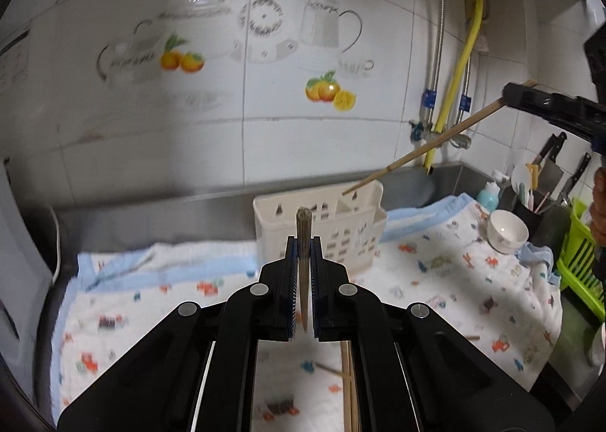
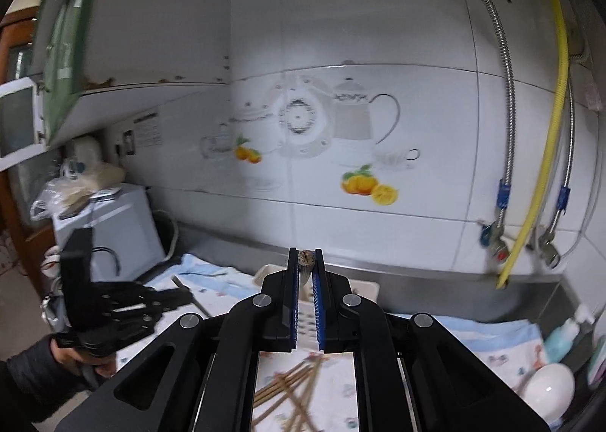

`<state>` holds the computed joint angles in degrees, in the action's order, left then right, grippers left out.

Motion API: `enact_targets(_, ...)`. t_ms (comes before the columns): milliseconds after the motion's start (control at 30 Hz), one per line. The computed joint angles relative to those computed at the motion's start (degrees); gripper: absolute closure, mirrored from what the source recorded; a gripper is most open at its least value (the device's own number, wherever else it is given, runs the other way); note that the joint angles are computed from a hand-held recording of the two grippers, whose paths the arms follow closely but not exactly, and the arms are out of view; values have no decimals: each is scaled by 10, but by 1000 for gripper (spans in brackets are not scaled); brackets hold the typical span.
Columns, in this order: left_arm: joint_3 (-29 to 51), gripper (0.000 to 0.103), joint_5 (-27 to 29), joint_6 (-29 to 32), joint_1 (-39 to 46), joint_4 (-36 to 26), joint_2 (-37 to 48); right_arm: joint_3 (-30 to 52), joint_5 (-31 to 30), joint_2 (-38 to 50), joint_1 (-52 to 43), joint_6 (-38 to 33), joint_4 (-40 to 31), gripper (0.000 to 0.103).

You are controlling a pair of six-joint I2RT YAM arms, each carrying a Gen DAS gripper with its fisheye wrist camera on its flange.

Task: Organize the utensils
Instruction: 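Lift both held chopsticks up toward the white utensil holder, then lower both chopsticks into the white holder and open both tools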

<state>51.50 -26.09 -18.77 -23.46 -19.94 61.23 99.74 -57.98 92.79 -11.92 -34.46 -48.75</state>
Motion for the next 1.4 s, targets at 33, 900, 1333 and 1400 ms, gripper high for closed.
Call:
enact_targets(33,17,98,6,10,6,-3,8,10,14,5,4,10,10,96)
enact_targets(900,247,98,15,100,77,48,163,186,198,198,89,-14,-67,96)
enact_targets(1333,257,98,-18,141,80,100,185,190,224,222,103,-12,-52,96)
enact_targets(1400,245,98,3,122,97,105,193,177,224,214,101,-11,-39,89)
